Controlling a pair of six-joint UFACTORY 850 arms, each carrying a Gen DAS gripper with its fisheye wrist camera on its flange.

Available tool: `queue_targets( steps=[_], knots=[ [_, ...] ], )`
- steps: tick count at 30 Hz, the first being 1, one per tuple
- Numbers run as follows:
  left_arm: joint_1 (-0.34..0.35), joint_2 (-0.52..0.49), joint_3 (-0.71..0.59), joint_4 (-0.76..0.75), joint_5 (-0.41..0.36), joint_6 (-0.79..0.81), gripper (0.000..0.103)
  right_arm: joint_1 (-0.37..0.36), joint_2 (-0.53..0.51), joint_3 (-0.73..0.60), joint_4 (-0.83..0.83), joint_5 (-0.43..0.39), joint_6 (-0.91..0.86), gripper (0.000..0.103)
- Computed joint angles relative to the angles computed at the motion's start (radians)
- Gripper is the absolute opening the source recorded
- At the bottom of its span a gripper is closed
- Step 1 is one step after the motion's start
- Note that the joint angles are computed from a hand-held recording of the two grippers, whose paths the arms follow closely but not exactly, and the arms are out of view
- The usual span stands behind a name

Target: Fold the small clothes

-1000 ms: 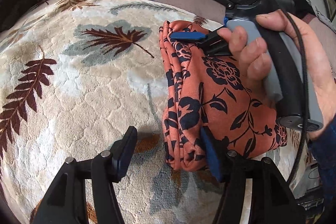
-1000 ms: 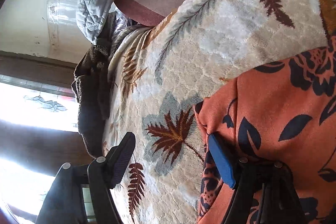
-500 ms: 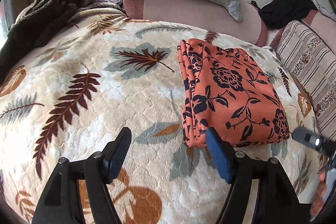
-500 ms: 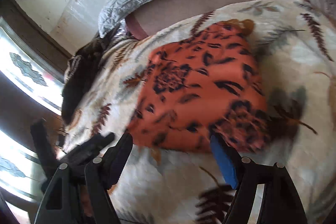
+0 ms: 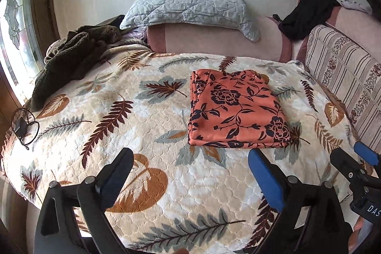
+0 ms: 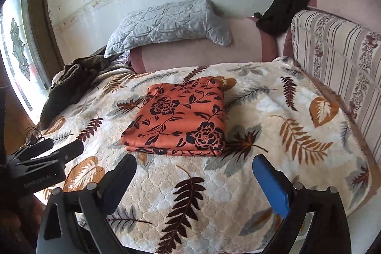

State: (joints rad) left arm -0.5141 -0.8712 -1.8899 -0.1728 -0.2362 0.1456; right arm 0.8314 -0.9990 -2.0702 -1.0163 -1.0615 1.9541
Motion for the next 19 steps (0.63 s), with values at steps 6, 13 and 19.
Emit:
queue_targets(
  steps=[6,13,19],
  knots=[
    [-0.004,0.004,0.008,0.009,-0.015,-0.034,0.097,-0.010,-0.025,-0.037,0.078,0.013,-0.080,0.099],
    [-0.007,-0.027,-0.029,0.168,-0.014,-0.182,0.097,-0.022,-0.082,-0.130,0.117,-0.029,-0.170,0.099],
    [-0.004,-0.077,-0.096,0.218,-0.045,-0.242,0.097,-0.043,-0.141,-0.234,0.139,-0.076,-0.226,0.099]
  ],
)
